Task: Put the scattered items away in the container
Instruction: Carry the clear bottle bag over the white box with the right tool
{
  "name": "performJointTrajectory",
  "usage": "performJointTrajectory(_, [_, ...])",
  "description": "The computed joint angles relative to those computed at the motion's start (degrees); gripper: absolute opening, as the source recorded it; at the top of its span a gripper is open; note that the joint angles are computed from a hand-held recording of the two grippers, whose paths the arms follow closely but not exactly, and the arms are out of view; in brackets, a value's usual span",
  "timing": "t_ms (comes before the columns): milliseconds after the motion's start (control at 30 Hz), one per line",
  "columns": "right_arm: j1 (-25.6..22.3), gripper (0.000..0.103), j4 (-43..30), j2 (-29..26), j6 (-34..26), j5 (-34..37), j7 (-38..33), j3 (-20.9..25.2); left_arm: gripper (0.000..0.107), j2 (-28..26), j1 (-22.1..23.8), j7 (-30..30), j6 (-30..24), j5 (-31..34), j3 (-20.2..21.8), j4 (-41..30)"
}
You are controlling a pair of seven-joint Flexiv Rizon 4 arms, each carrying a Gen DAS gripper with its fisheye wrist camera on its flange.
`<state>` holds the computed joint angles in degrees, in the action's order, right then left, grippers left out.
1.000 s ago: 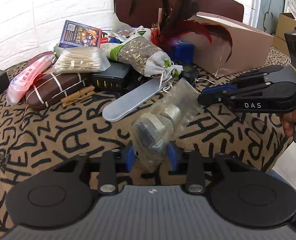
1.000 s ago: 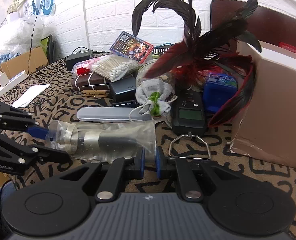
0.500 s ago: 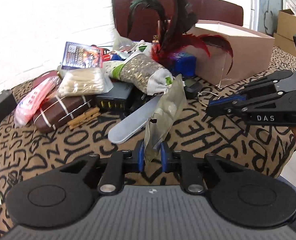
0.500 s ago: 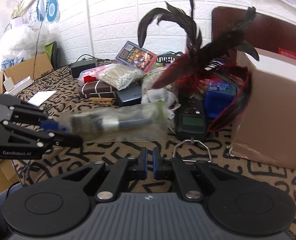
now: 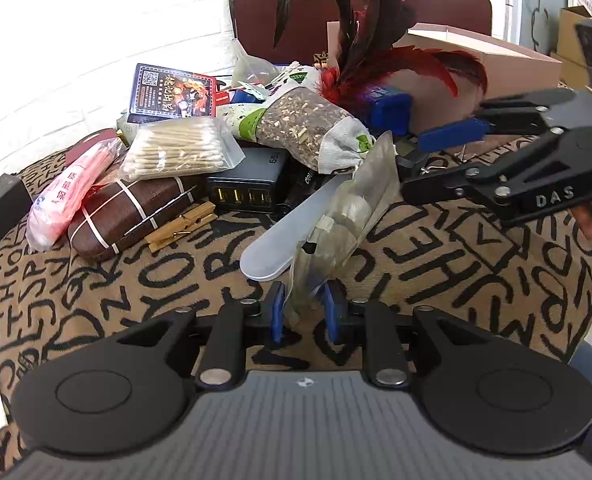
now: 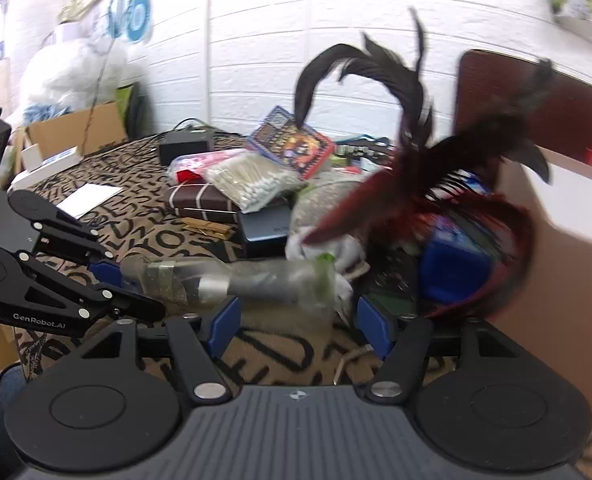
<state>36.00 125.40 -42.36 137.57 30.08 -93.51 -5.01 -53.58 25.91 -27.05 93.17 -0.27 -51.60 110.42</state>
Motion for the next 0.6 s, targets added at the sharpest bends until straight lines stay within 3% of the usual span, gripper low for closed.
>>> performJointTrajectory(133, [-8.7,0.065,0.8,0.4,-0.8,-12.4,3.5,4.5,0.024,-0.3,-0.7,0.5,-0.3,-0.1,0.5,-1.0])
performJointTrajectory(267, [-11.9,0.064,0.5,0.2,-3.8,-17.4,6.4,5.4,0.026,-0.5,-0.9,1.4,-0.9,-0.4,0.7,-1.7])
performJointTrajectory(300, [-12.9,0.057,0.6,-0.4,-2.5,-18.8,7.1,6.0,0.026,-0.4,-1.1,1.6,-0.9,-0.5,0.9,-1.8])
performJointTrajectory(333, [-13.6,0.043,0.7,-1.1,-1.2,-19.9,7.7,6.4,0.026,-0.2,-1.6,1.6,-0.7,-0.6,1.5,-2.0])
performJointTrajectory(433, [-12.4,0.026,1.4,-1.5,0.4,-18.7,7.9,5.4,0.026,0.0,-2.0,1.5,-0.4,-1.0,1.9,-2.2])
performJointTrajectory(600, [-9.1,0.015,2.9,-0.8,2.4,-14.8,6.9,4.2,0.023,0.2,-2.0,-0.6,2.1,-0.9,1.7,-1.8])
